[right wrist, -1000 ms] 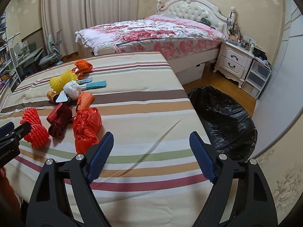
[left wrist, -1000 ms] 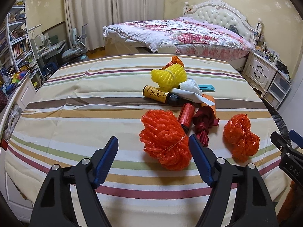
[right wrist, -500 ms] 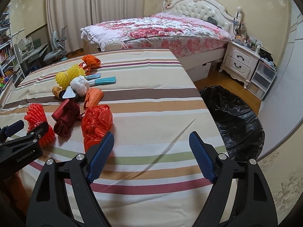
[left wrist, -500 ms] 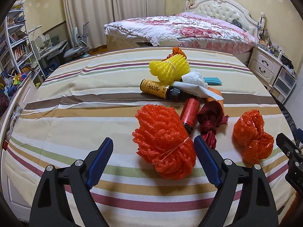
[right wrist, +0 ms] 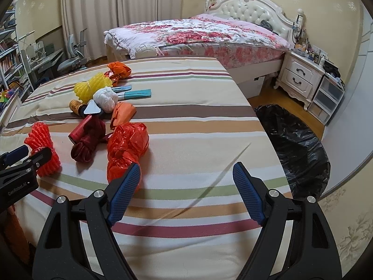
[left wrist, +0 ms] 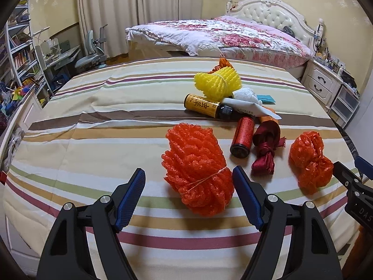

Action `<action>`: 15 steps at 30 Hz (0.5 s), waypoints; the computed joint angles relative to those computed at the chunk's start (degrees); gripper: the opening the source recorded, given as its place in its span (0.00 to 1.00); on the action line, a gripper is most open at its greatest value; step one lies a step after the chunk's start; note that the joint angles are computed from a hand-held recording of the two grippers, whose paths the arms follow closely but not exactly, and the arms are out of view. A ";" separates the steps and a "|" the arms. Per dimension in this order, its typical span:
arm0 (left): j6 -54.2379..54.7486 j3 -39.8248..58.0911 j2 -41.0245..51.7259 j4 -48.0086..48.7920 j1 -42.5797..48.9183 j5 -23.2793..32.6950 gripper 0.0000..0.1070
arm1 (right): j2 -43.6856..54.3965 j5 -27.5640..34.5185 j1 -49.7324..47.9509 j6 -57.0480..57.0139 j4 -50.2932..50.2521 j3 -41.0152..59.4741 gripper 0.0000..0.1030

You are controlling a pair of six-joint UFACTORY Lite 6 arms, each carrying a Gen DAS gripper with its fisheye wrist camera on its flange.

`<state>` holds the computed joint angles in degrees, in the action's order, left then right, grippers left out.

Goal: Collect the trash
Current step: 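Grasp the orange mesh net with the left tool while the right tool grasps the red plastic bag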

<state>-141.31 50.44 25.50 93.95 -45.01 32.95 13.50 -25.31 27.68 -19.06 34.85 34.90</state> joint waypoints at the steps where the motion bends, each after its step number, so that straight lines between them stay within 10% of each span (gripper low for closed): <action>1: -0.48 -0.45 -0.44 0.07 0.04 -0.09 0.70 | 0.05 0.00 0.04 -0.03 0.07 0.04 0.77; 11: 4.30 4.83 3.79 -3.98 0.20 -0.05 0.75 | -3.03 -0.07 0.04 -0.74 1.26 -1.74 0.77; 15: 0.48 2.43 2.68 0.34 2.08 -3.75 0.56 | -3.66 0.36 0.85 -1.41 1.85 -1.54 0.77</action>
